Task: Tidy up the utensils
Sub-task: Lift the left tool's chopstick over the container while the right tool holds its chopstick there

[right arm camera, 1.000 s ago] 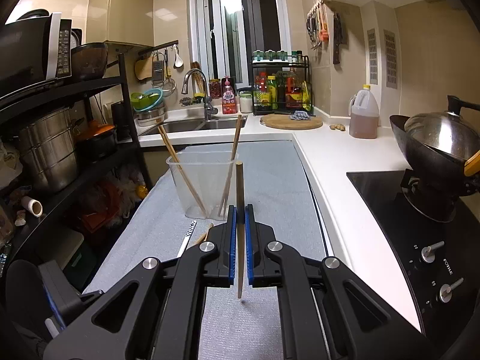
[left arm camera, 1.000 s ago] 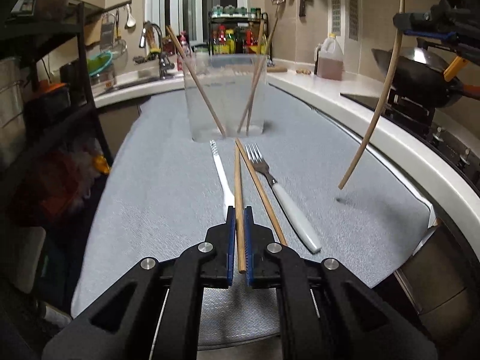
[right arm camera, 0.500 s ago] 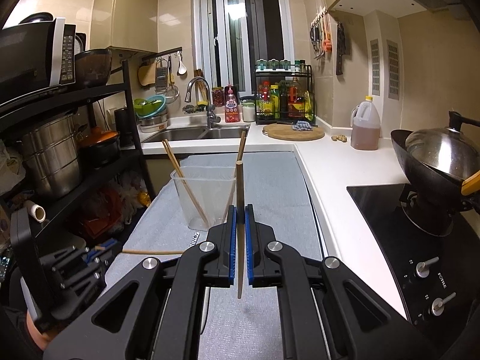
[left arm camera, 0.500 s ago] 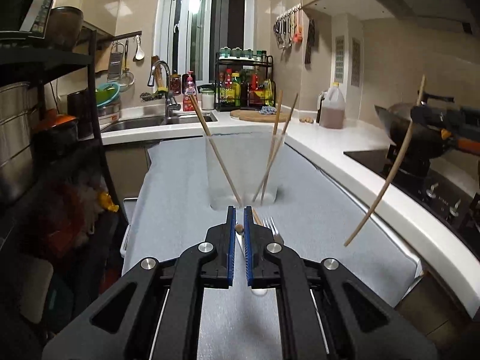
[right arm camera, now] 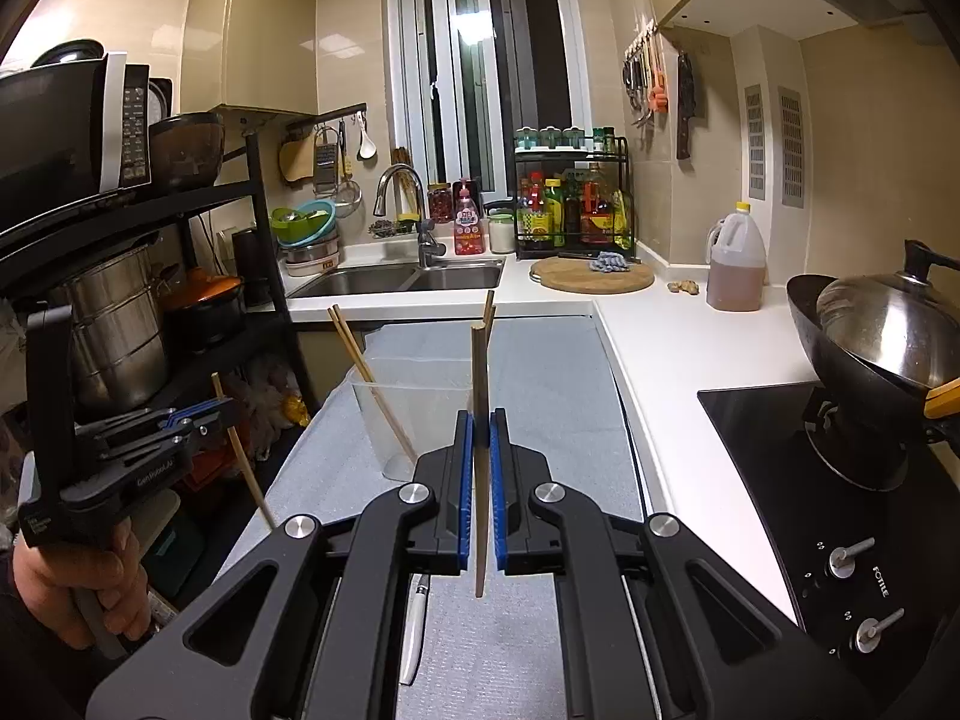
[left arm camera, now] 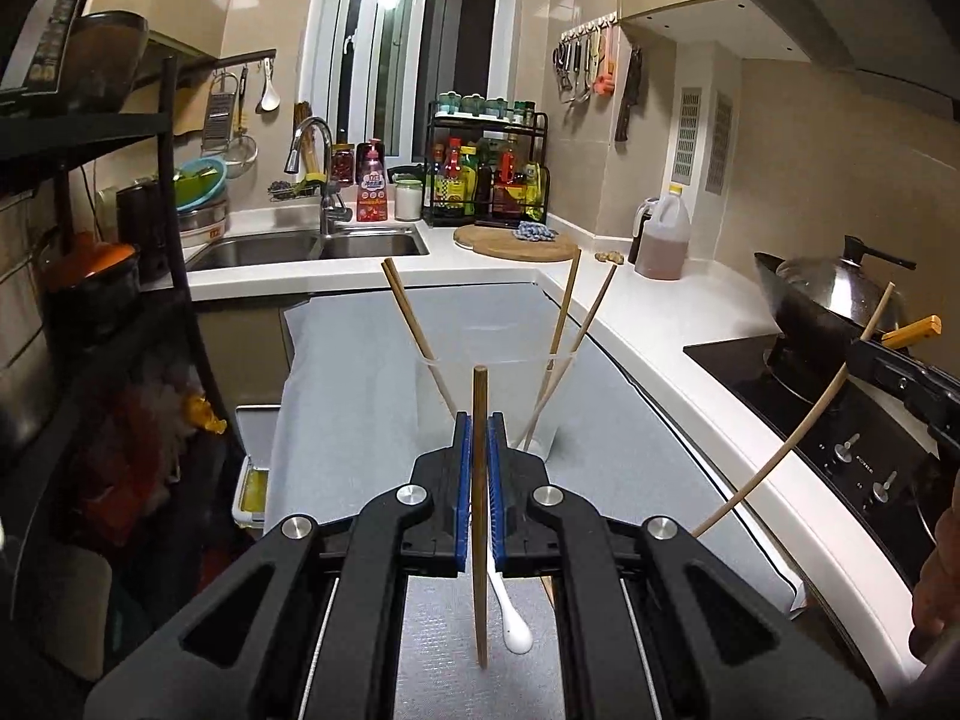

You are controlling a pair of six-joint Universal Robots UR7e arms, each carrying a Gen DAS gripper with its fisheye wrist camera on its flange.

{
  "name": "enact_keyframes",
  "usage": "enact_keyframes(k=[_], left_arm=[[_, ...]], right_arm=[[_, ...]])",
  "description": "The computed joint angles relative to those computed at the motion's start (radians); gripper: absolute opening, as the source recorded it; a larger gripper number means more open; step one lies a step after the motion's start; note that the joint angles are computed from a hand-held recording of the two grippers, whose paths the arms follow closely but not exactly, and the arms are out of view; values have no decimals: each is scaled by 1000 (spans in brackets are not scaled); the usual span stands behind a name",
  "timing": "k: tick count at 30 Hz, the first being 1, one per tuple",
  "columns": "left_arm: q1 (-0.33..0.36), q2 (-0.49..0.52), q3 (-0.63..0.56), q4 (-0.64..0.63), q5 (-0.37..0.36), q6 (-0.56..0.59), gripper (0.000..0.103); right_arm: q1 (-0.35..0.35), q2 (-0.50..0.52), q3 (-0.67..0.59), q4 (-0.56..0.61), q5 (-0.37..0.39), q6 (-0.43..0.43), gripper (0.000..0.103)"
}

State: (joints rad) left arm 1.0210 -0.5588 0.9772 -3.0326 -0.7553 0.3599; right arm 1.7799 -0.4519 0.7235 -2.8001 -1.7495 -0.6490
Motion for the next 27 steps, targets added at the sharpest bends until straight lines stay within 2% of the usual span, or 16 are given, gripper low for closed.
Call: enact_keyframes(k=[7, 27], left_arm=[[-5, -18, -2, 68, 22, -47, 5], [-21, -54, 15, 101, 47, -70, 5]], right_arm=[[3, -1, 1, 8, -3, 0, 6], [14, 14, -33, 30, -11, -13, 6]])
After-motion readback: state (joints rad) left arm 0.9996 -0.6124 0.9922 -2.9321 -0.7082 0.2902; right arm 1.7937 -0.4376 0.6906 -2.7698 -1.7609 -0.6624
